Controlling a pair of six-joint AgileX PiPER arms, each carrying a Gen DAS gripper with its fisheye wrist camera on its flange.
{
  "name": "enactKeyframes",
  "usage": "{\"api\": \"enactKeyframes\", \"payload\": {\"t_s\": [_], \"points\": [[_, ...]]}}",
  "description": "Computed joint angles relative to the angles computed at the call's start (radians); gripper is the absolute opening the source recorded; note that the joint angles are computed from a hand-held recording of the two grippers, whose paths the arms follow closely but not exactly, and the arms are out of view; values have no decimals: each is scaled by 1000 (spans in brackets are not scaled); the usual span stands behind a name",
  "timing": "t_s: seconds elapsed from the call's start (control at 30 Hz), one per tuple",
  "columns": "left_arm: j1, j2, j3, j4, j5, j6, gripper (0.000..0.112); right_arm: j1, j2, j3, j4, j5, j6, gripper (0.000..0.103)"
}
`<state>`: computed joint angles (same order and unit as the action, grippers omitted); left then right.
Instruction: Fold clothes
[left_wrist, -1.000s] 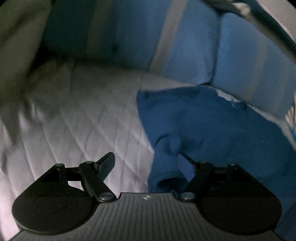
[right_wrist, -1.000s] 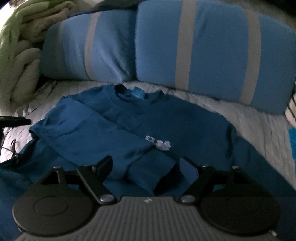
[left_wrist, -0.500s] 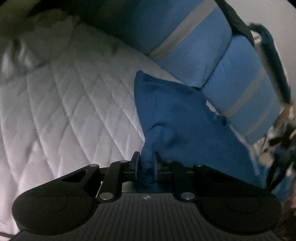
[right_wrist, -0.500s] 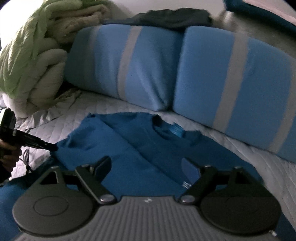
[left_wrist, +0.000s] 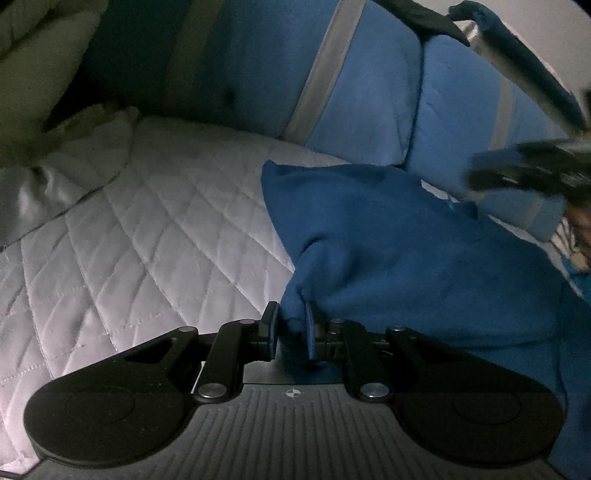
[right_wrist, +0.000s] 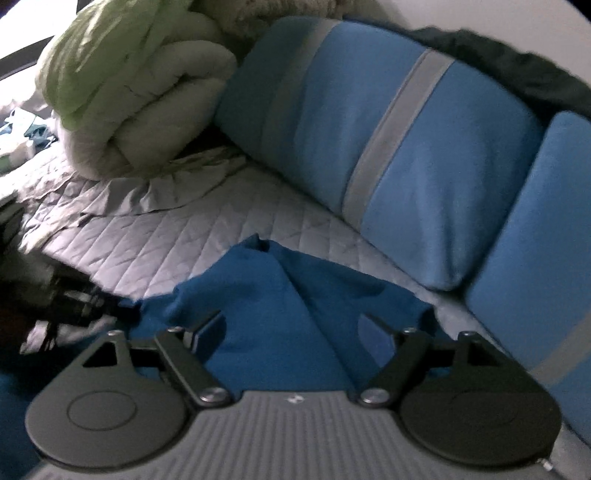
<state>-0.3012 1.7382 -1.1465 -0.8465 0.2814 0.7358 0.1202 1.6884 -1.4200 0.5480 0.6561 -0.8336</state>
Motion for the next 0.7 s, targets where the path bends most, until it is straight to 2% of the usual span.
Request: {"api": "enactKeyframes", "payload": {"t_s": [0.13,0.23,0.3,0.33,0.37,0.43,0.47,0.57,0.7], "points": [[-37,-8,65,-194,-116,224,16,42,166,-137,-35,-8,75,82],[-38,-11,88,-400,-140,438,16,55,282,-244,-23,14,122,79],[-35,-10,92,-468,-138,501,16,53,349,-311,-12,48,161,72],[-34,-10,91,-470,-137,502,16,48,383,-348,-4,76,181,54],[-34,-10,90,-472,-136,501,16,43,407,-374,1,102,201,46],[-38,-10,90,-483,-141,509,16,32,432,-409,8,161,228,11],[-41,-11,93,-505,-147,529,16,23,418,-389,40,172,195,6],[-45,-5,93,-590,-153,600,16,2,342,-306,101,200,107,4],[-37,-3,93,-622,-140,613,17,-3,274,-268,76,298,54,4]]}}
